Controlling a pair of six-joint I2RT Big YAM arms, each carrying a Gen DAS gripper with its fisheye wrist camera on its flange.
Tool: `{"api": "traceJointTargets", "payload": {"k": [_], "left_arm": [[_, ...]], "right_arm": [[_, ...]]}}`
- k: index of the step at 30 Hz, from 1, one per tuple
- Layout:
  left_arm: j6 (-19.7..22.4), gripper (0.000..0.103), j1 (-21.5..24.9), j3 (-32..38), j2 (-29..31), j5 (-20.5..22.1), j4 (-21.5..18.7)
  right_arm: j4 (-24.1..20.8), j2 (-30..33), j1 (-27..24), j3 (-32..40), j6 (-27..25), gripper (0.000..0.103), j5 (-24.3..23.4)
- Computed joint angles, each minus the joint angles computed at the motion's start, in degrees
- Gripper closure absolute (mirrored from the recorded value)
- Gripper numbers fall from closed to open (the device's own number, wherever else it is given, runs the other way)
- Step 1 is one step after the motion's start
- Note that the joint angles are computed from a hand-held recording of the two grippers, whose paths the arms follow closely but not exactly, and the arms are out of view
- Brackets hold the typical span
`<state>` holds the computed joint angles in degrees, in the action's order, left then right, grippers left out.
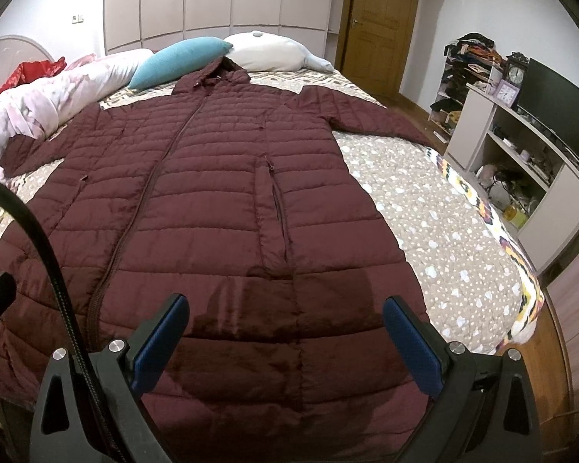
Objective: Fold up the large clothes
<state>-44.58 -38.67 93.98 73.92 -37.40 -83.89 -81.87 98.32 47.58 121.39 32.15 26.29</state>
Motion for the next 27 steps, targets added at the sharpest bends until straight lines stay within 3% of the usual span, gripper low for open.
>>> {"api": "traceJointTargets", "payload": {"k": [11, 27], "left_arm": [[0.46, 0.0, 2.56, -1.07, -0.37, 1.89, 0.49], [1.12, 0.0, 13.8, -2.53, -3.25, 2.78, -0.51]], "right_arm": [[-1.42, 1.68, -0.64, 1.56, -0.31, 0.001, -0.92], [-6.61, 9.94, -0.65, 14.67, -4.71, 0.001, 0.23]]}}
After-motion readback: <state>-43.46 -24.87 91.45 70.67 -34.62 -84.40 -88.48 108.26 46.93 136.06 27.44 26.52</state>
